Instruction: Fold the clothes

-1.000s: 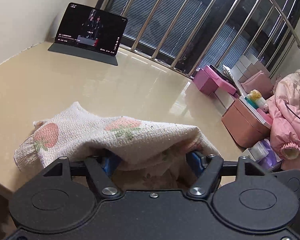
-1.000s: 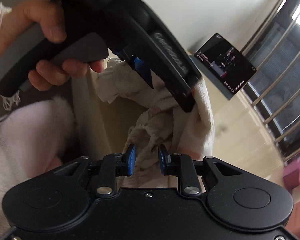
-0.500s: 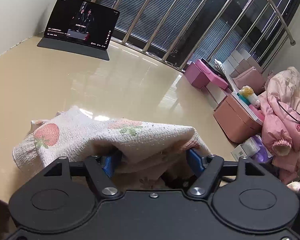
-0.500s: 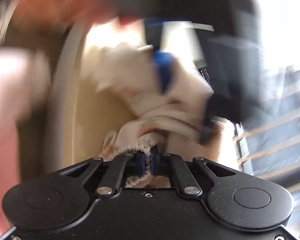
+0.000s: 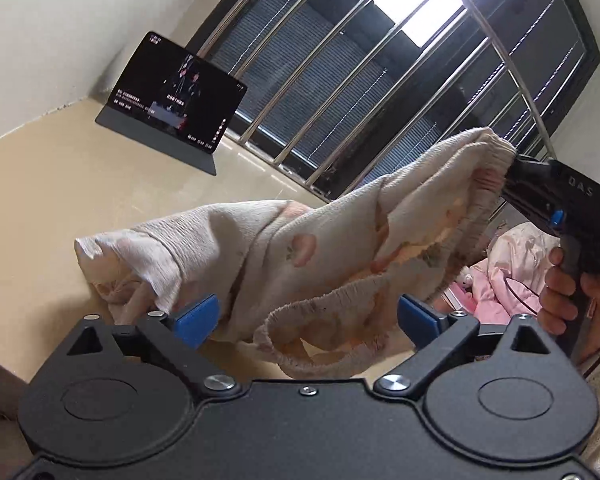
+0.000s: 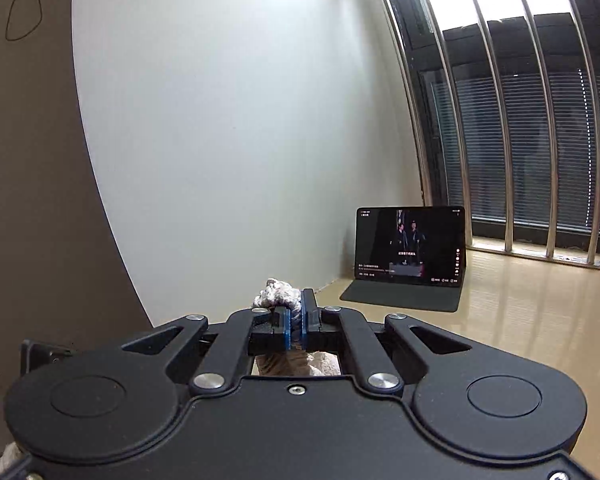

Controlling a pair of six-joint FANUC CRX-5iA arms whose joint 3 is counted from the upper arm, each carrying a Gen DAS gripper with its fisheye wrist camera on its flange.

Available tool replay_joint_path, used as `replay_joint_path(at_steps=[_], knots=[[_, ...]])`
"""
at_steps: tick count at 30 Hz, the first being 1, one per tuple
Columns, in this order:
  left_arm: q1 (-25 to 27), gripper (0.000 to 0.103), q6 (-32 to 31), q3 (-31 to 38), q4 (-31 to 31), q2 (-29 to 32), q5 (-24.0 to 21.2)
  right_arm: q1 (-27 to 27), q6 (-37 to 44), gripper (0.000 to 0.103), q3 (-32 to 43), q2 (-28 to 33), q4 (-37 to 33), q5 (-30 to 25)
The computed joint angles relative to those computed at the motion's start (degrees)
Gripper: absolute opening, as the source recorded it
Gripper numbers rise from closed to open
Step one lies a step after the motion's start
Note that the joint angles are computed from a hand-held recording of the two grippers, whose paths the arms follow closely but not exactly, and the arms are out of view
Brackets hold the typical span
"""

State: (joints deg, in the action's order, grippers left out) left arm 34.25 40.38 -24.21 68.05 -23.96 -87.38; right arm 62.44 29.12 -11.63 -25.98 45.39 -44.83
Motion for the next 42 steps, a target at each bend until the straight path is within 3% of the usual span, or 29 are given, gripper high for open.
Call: replay_joint_path(at_steps=[5, 8, 13, 16, 23, 26, 32, 34, 35, 36, 38, 39, 42], knots=[[-2.55, 0.097, 2.04, 0.60, -6.82, -3.11, 3.86, 2.69, -5.22, 0.004, 0.23, 0.73, 4.10, -1.75], [-5.53, 0.097, 7.32, 0.76, -10.56, -2.33, 3.25, 4.84, -9.24, 0.004, -0.70, 0.74, 8.23, -2.92], [-10.62, 0.095, 19.97, 1.04, -19.74, -3.10, 9.18, 7.49, -16.19, 0.004, -3.97, -0.86, 16.12, -2.27], [-10.05, 0.094, 24.52, -0.46, -17.91, -2.16, 8.77, 9.22, -19.00, 0.004, -6.32, -2.47, 21.07, -4.07], [-3.34, 0.096, 16.41, -2.38, -10.02, -2.11, -0.35, 12.67, -19.62, 0.004, -8.72, -5.41, 22.09, -10.95], [-2.12, 0.096, 14.98, -3.89, -6.70, -3.39, 0.61, 13.51, -20.40, 0.005, -9.49, -6.53, 22.16, -12.00], [-7.46, 0.093, 20.61, -0.03, -18.45, -4.16, 6.00, 14.64, -24.31, 0.005, -11.43, -8.30, 24.34, -12.09], [-8.54, 0.081, 22.05, 0.06, -20.80, -4.10, 5.97, 15.48, -25.88, 0.005, -12.23, -8.66, 26.37, -13.53], [-9.03, 0.066, 22.73, 0.00, -21.72, -4.07, 6.04, 16.16, -26.98, 0.005, -12.72, -8.65, 28.10, -15.33], [-9.15, 0.044, 23.07, -0.47, -21.64, -4.11, 6.47, 16.87, -28.02, 0.005, -13.19, -8.59, 29.80, -17.28], [-8.77, 0.021, 23.33, -0.82, -21.85, -4.14, 7.54, 18.56, -29.56, 0.005, -14.04, -8.26, 32.76, -23.23], [-8.37, 0.014, 22.86, -0.80, -21.65, -4.68, 8.84, 19.27, -30.02, 0.005, -14.38, -8.14, 33.28, -25.78], [-7.14, 0.006, 21.38, -0.13, -20.72, -6.41, 12.95, 21.03, -30.65, 0.005, -15.50, -7.71, 32.73, -33.54]])
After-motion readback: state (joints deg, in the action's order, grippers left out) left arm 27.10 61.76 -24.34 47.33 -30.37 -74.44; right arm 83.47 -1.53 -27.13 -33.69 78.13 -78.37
